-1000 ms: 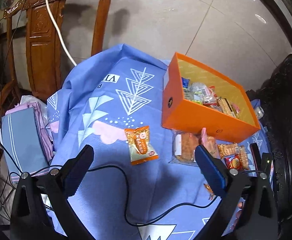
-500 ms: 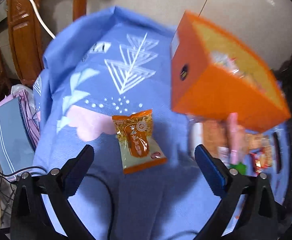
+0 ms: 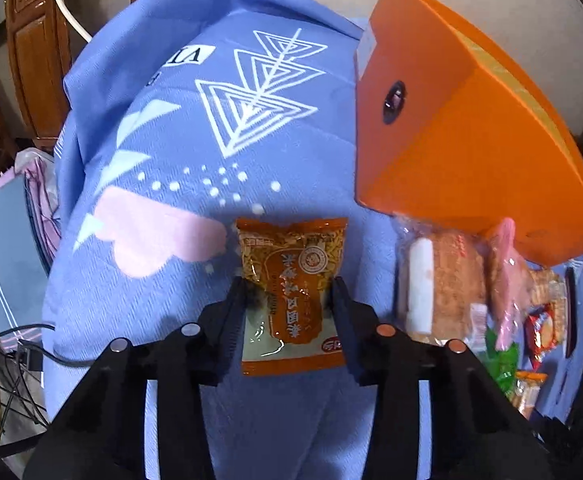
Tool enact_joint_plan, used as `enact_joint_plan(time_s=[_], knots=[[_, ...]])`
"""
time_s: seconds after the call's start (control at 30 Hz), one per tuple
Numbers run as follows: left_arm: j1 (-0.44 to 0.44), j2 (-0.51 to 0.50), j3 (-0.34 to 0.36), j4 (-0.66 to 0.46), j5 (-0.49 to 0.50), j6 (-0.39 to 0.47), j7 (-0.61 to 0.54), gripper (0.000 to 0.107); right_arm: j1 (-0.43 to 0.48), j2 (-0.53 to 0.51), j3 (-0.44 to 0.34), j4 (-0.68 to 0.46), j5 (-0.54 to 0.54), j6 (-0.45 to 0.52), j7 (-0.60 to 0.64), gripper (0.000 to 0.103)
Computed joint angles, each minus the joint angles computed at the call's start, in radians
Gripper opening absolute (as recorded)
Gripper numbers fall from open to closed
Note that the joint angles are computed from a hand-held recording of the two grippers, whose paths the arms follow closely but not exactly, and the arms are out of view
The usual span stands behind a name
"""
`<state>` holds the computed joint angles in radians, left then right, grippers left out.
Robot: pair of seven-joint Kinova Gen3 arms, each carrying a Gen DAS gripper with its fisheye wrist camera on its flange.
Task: Organize snacks
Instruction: 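Grasp long barcoded bread bag with right gripper while left grasps orange snack pack, then carry bread bag and orange pack over the orange box and release them inside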
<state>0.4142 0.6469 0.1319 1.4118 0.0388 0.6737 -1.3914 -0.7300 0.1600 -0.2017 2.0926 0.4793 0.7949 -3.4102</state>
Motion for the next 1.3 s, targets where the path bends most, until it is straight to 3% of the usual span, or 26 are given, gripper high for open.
enact_joint_plan(time_s=[0.23, 0.33, 0.4, 0.5, 0.6, 0.7, 0.87, 1.1, 1.3], knots=[[-0.017, -0.033, 0.029, 0.058, 0.031, -0.016, -0.030, 0.042, 0.002, -0.010, -0.002, 0.014, 0.008, -0.010, -0.006, 0.036], [0.035, -0.025, 0.004, 0.033, -0.023, 0.013, -0.032, 0.059, 0.004, -0.009, -0.003, 0.013, 0.009, -0.008, -0.004, 0.036], [0.100, -0.020, -0.036, 0.024, -0.086, 0.017, -0.004, 0.059, 0.005, -0.011, -0.004, 0.013, 0.007, -0.009, -0.003, 0.036], [0.155, -0.027, -0.079, 0.041, -0.151, -0.004, 0.053, 0.052, 0.006, -0.014, -0.005, 0.017, 0.004, -0.007, -0.009, 0.036], [0.137, -0.036, -0.063, 0.053, -0.165, -0.011, 0.053, 0.042, 0.006, -0.022, -0.007, 0.026, 0.005, -0.004, -0.031, 0.036], [0.139, -0.048, -0.063, 0.065, -0.186, -0.012, 0.051, 0.040, 0.006, -0.021, -0.012, 0.023, 0.004, 0.005, -0.035, 0.036], [0.068, -0.125, -0.006, 0.155, -0.124, -0.082, 0.005, 0.040, -0.002, -0.045, -0.020, 0.037, 0.011, 0.023, -0.071, 0.035], [0.039, -0.278, 0.036, 0.245, -0.088, -0.153, -0.074, 0.040, -0.024, -0.123, -0.083, 0.030, 0.057, 0.150, -0.135, 0.035], [0.012, -0.314, 0.097, 0.136, -0.010, -0.149, -0.183, 0.040, 0.002, -0.201, -0.127, -0.049, 0.185, 0.312, -0.098, 0.035]])
